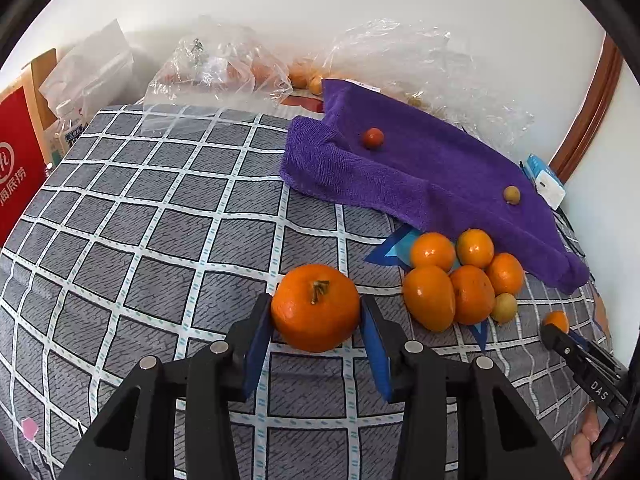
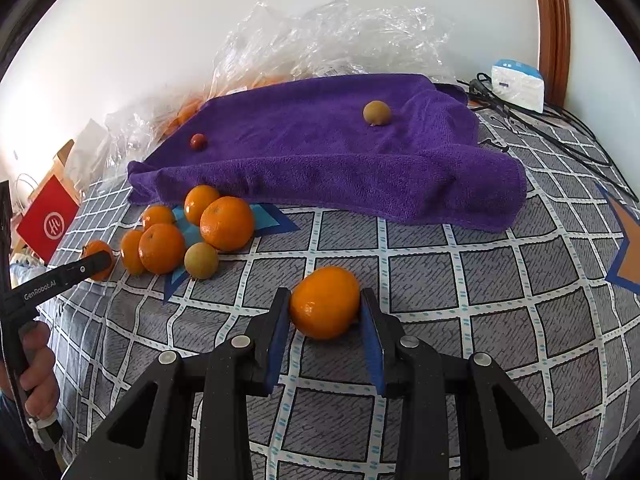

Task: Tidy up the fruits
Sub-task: 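Grasp a large orange with the left tool while the right tool holds its orange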

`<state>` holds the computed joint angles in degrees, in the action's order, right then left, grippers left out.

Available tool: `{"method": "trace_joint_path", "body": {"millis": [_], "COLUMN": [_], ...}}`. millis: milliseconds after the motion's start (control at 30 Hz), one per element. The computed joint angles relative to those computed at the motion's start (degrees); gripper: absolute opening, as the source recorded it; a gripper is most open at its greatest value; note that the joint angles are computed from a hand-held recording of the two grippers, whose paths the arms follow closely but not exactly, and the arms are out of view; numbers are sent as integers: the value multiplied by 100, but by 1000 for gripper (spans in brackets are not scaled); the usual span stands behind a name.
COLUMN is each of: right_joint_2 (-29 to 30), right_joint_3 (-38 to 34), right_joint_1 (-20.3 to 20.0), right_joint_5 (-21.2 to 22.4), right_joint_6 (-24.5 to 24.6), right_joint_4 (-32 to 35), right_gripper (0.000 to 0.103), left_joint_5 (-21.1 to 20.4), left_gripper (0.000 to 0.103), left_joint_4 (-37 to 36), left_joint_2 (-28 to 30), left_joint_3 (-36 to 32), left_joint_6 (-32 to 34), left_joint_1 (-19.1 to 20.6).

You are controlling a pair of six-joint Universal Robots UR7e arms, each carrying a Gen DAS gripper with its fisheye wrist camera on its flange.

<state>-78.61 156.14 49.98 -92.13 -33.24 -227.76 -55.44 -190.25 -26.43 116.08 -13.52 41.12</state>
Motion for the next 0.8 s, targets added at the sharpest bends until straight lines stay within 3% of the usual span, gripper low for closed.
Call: {"method": "trace_joint_path", "body": {"millis": [67, 433, 633, 800], "right_joint_2": [52, 402, 397, 428], "right_joint_3": [-7, -67, -94, -81], "right_joint_1": [44, 298, 351, 347], "right_joint_5": [-73, -481, -523, -538], "right_joint_6": [-52, -163, -265, -257], "right_joint_4": [-70, -488, -401, -487], "right_gripper": [34, 36, 43, 41], "left_joint_5": [94, 11, -259, -340], "left_gripper": [41, 41, 44, 42], "left_joint_4": [-298, -297, -452, -567], "left_joint_2": [101, 65, 15, -3], "left_joint_3": [36, 51, 111, 177], "left_joint_6": [155, 97, 73, 25], "left_joint_1": [-22, 2, 91, 97]}}
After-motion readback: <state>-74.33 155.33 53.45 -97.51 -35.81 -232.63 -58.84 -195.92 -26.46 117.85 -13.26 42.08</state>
